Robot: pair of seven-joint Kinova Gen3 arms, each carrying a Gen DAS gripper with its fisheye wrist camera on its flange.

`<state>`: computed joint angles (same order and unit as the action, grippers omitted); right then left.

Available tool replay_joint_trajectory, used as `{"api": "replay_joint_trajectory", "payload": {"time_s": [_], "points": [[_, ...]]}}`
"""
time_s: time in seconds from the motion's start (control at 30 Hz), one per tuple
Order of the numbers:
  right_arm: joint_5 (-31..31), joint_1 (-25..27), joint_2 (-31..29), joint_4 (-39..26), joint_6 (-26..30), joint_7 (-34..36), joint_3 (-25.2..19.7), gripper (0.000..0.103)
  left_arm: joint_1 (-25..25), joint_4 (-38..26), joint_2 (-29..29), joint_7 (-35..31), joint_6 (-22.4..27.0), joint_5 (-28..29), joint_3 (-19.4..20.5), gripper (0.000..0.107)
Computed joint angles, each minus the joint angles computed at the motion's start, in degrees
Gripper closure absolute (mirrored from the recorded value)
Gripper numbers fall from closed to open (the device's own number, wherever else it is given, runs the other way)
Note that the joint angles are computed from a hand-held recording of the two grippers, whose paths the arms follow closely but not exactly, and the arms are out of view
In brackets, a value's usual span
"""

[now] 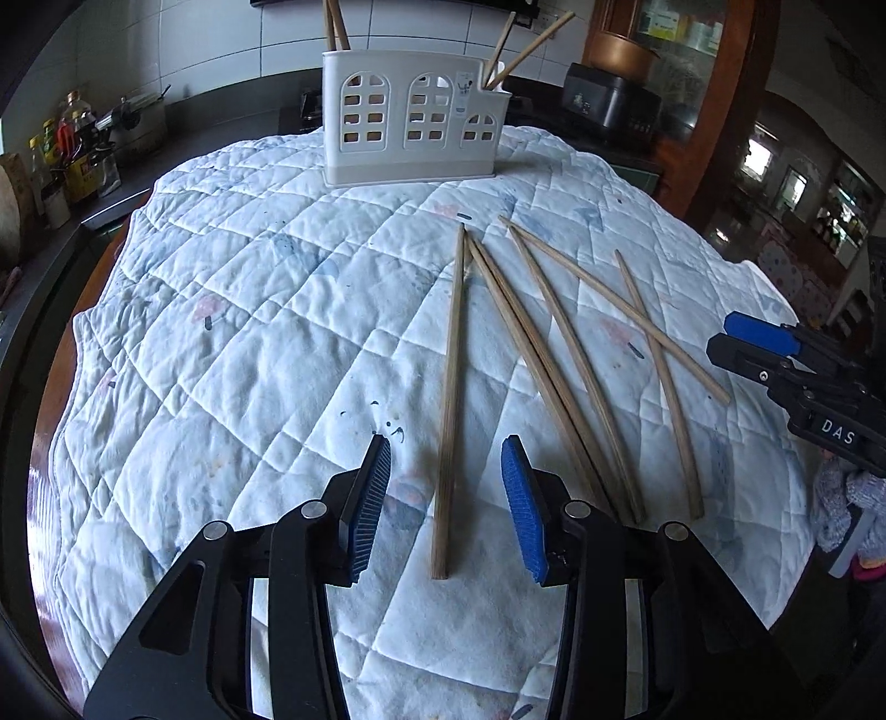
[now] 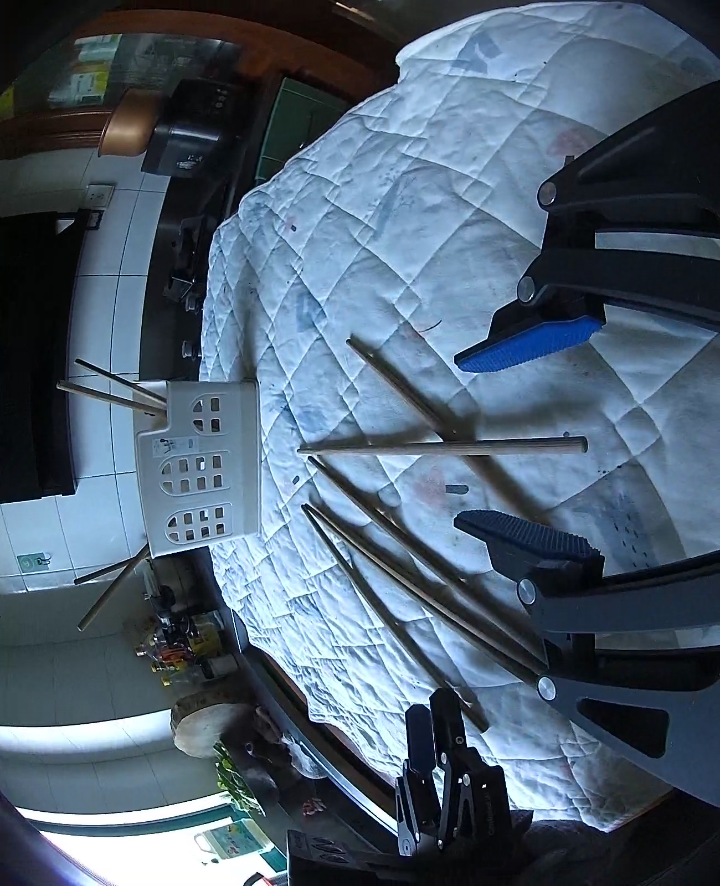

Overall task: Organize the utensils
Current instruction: 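Move both tools to the loose chopsticks and close each on one chopstick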

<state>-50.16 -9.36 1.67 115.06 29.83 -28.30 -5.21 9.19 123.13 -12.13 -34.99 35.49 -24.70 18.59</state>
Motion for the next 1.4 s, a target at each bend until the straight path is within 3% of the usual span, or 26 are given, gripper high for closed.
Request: {"api": "replay_joint_trajectory", "payload": {"time_s": [0.17, 0.97, 1.4], "points": [[0.4, 0.2, 0.6, -0.4, 0.9, -0.5, -0.1, 0.059, 1.3, -1.2, 1.9, -2.9, 1.2, 1.1, -1.4, 0.083], [2.5, 1.4, 2.7, -2.0, 2.4, -2.8, -1.4, 0.072, 4.4, -6.0, 6.5, -13.2, 5.4, 4.0, -6.2, 0.091], [4.3, 1.5, 3.3, -2.6, 3.2, -4.3, -1.7, 0.075, 5.5, -7.2, 7.6, -13.5, 6.8, 2.8, -6.3, 0.098]]}}
